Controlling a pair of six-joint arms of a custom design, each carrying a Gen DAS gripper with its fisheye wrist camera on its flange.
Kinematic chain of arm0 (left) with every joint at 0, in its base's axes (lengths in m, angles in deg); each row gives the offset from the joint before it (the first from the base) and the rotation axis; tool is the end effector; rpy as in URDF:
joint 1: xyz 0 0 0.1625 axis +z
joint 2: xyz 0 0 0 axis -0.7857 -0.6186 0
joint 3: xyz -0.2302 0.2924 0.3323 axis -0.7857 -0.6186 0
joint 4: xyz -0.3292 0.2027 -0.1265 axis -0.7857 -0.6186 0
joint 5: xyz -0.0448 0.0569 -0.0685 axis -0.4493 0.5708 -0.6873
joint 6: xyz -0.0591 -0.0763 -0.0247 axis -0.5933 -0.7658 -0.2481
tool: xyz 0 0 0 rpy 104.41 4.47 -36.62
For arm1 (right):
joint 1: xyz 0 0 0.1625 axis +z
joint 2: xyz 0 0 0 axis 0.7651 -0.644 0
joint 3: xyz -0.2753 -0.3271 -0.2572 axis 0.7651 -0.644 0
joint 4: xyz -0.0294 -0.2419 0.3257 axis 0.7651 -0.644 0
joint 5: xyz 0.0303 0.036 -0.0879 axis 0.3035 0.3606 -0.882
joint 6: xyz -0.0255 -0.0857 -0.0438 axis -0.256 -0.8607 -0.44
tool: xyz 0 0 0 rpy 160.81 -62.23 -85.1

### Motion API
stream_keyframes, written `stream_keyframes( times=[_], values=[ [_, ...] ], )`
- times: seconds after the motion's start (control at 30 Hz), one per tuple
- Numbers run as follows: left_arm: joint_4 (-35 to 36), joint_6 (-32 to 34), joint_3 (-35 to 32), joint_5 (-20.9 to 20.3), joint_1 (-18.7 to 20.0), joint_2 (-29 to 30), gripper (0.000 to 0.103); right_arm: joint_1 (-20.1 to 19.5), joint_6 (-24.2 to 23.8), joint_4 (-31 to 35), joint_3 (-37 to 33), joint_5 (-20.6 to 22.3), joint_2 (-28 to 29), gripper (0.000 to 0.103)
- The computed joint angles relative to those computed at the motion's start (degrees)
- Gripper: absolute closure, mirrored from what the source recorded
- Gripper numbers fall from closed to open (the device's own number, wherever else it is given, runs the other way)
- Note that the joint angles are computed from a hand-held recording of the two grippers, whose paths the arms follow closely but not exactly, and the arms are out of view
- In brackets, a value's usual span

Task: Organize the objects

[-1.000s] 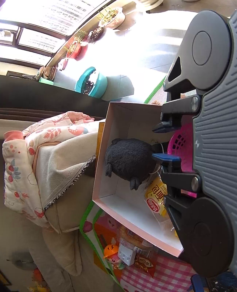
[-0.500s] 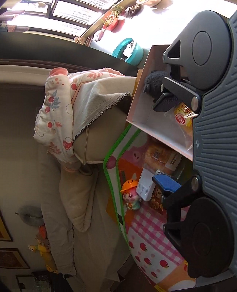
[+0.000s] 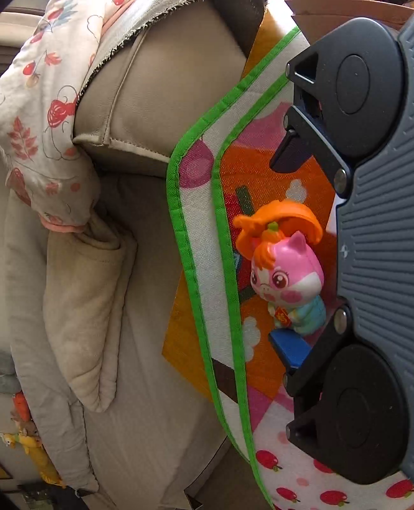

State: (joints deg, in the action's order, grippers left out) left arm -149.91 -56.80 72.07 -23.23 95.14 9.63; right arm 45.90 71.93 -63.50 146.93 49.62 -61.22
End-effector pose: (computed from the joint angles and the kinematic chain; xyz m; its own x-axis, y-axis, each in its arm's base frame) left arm -0.1995 -0.4715 0.0304 -0.8520 0.0978 -0.5144 0.4348 0.6795 -0.5910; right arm 0.1611 -0.7378 0.1035 -0.6567 -0.3112 0.6870 -0.6265 0.7322 -0.2673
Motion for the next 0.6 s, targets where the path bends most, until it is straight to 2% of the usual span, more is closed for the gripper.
stream_keyframes(
  times=[0.03, 0.07, 0.13, 0.17, 0.23, 0.3, 0.33, 0.37, 0.4, 0.53, 0.6],
  values=[
    [-0.21, 0.01, -0.01, -0.02, 0.02, 0.04, 0.080, 0.05, -0.41, 1.57, -0.38, -0.78, -0.05, 0.019],
    [-0.53, -0.12, -0.01, 0.10, -0.11, 0.28, 0.080, 0.23, -1.20, 1.45, 0.28, -0.87, -0.55, 0.022],
    [-1.22, -0.23, -0.01, 0.40, -0.22, 0.73, 0.080, 0.71, -3.35, -0.43, 3.32, -0.97, -2.59, 0.038],
    [-1.56, -0.18, -0.01, 0.64, -0.24, 0.95, 0.080, 0.81, -3.20, -0.23, 4.28, -1.14, -3.43, 0.055],
    [-1.61, -0.38, -0.13, 1.16, -0.38, 1.20, 0.080, 0.58, -0.82, 3.48, 5.66, -3.32, -5.39, 0.055],
    [-1.22, -0.54, -0.39, 1.71, -0.50, 1.33, 0.080, 0.25, -2.38, 2.37, 10.19, -4.95, -8.56, 0.056],
    [-1.00, -0.61, -0.49, 1.96, -0.57, 1.38, 0.080, 0.14, -3.53, 1.46, 13.12, -5.36, -10.44, 0.059],
    [-0.82, -0.63, -0.57, 2.19, -0.65, 1.44, 0.080, -0.09, -3.71, 2.01, 14.73, -5.66, -11.61, 0.074],
    [-0.69, -0.66, -0.64, 2.44, -0.74, 1.53, 0.080, -0.36, -3.41, 3.20, 15.89, -5.70, -12.54, 0.079],
    [-1.77, -0.22, -0.46, 3.03, -1.01, 2.12, 0.080, -1.39, -5.02, 3.06, 21.80, -5.32, -16.68, 0.080],
    [-2.58, 0.15, -0.34, 3.37, -1.18, 2.50, 0.080, -1.48, -8.94, -2.34, 26.12, -4.16, -19.21, 0.079]
  ],
)
